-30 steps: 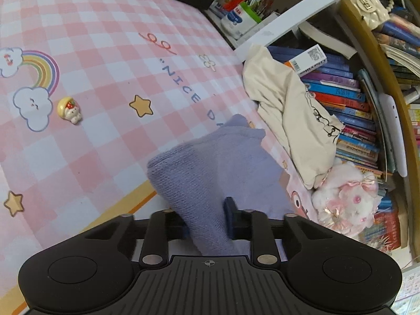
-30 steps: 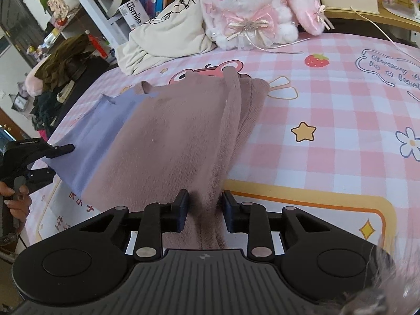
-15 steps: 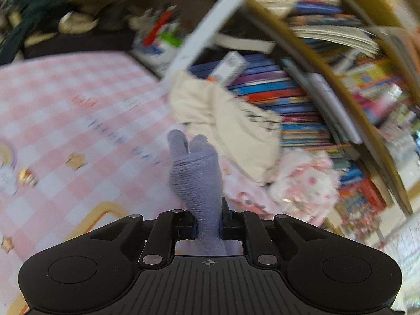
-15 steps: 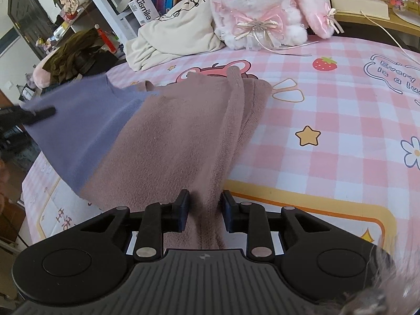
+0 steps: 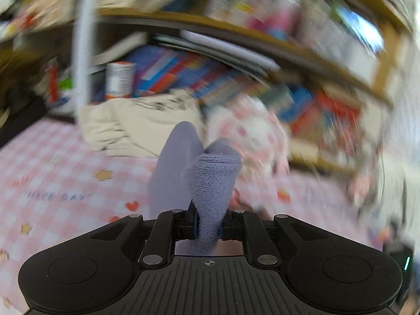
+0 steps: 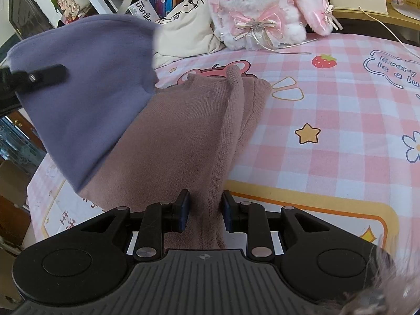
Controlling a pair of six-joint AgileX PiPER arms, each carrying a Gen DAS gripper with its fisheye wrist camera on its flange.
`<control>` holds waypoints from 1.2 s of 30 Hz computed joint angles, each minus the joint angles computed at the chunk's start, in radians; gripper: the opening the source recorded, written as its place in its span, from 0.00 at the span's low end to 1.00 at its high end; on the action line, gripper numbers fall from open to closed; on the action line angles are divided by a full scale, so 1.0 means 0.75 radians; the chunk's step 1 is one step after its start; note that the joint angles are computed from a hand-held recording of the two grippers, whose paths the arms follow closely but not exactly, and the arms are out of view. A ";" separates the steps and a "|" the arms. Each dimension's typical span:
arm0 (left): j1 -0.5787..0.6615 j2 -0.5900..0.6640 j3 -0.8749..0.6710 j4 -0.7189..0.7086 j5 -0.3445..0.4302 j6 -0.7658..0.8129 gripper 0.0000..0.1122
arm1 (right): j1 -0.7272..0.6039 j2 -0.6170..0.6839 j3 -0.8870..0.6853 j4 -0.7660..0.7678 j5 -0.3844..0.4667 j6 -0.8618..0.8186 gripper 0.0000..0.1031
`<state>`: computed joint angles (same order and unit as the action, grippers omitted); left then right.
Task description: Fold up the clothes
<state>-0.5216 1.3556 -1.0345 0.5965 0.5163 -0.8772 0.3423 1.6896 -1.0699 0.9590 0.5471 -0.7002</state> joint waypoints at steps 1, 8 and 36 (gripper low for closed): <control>-0.064 0.046 -0.023 0.036 0.045 0.022 0.12 | -0.004 0.001 0.001 0.008 0.004 -0.010 0.24; -0.314 0.307 -0.044 0.221 0.181 0.121 0.22 | -0.031 0.012 0.003 0.071 0.038 -0.086 0.24; -0.450 0.339 0.035 0.543 0.187 -0.031 0.31 | -0.077 0.033 -0.023 0.097 0.123 -0.109 0.24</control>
<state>-0.8594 1.6099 -1.0083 1.0040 0.6568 -0.9003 0.2844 1.7141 -1.0871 1.0315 0.6394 -0.7821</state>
